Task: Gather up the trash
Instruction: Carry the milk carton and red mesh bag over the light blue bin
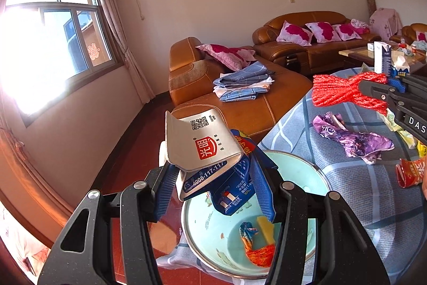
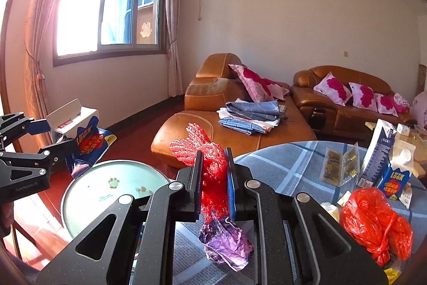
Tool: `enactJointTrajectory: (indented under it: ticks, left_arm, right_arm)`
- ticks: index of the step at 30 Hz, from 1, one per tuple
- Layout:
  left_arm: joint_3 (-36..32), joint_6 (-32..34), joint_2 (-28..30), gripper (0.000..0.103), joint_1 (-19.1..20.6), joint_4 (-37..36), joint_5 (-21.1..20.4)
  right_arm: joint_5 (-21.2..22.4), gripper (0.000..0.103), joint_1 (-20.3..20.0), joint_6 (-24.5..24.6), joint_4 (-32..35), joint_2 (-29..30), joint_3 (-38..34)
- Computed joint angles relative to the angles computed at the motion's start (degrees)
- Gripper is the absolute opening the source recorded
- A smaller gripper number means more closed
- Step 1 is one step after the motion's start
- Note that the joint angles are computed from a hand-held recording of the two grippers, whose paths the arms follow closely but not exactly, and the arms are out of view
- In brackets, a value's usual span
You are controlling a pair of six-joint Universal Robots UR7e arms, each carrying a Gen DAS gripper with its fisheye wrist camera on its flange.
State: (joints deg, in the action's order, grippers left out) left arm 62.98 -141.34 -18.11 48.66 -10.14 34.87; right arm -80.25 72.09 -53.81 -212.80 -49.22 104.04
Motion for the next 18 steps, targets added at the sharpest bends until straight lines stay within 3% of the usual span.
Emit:
enactJointTrajectory:
  ticks: [18]
  left_arm:
    - [-1.88, 0.37, 0.83, 0.053, 1.07, 2.63, -2.15]
  right_arm:
    - [-1.51, 0.016, 0.83, -3.62, 3.12, 1.77, -1.6]
